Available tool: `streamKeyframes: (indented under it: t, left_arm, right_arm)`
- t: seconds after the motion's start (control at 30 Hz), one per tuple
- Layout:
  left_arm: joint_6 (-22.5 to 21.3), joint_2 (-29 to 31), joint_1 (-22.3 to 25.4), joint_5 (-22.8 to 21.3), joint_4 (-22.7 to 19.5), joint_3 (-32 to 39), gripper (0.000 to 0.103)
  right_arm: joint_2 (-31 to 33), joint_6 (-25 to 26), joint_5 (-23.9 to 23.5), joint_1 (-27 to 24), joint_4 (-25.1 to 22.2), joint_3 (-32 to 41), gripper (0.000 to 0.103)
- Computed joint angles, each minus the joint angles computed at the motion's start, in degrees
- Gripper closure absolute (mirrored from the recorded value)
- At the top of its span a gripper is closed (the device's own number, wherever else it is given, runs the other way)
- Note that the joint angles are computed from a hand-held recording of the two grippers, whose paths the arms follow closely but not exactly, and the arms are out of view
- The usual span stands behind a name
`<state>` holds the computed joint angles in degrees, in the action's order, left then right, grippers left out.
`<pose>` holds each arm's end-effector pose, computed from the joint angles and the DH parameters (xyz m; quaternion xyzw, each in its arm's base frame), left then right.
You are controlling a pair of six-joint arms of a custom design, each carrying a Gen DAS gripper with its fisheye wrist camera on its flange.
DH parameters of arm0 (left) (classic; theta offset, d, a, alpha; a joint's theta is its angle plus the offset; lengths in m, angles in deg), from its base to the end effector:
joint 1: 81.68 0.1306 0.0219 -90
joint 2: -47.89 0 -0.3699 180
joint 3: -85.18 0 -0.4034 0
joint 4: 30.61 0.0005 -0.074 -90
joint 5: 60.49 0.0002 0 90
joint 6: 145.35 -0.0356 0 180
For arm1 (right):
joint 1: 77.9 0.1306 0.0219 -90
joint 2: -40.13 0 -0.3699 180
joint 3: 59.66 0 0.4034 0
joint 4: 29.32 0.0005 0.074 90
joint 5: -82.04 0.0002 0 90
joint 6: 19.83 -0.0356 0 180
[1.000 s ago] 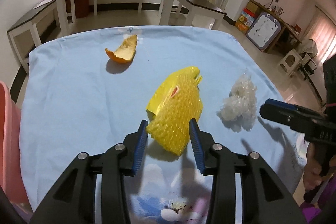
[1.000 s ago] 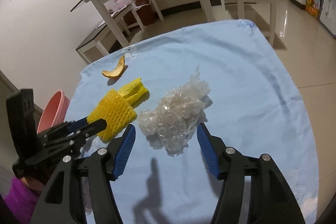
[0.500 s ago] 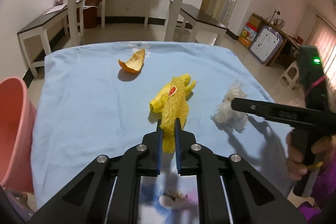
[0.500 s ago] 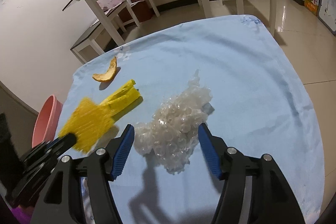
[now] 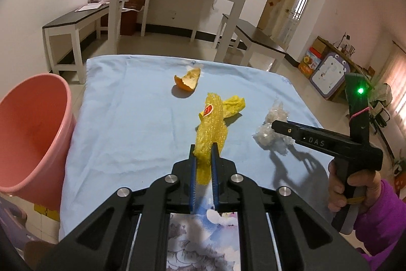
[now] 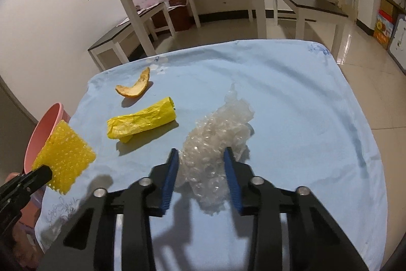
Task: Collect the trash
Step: 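Grasp the yellow foam net with the left gripper while the right grasps the bubble wrap, then carry the yellow foam net and bubble wrap over the pink bucket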
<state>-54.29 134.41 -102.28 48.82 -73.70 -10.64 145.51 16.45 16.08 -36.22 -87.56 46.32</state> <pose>0.4430 -0.1796 0.4066 0.2175 0.8882 -0.2227 0.3380 0.4433 0.3746 0.4014 0.1562 0.9281 0.0670 0.3314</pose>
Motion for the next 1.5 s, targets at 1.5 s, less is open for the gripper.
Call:
streamKeyframes:
  t: [1.5]
  left_arm:
    - [4.81,-10.54,3.82,-16.62,1.22,-6.86,0.093]
  right_arm:
    - [13.86,13.85,-9.51,8.55,-3.65,19.43,0.073]
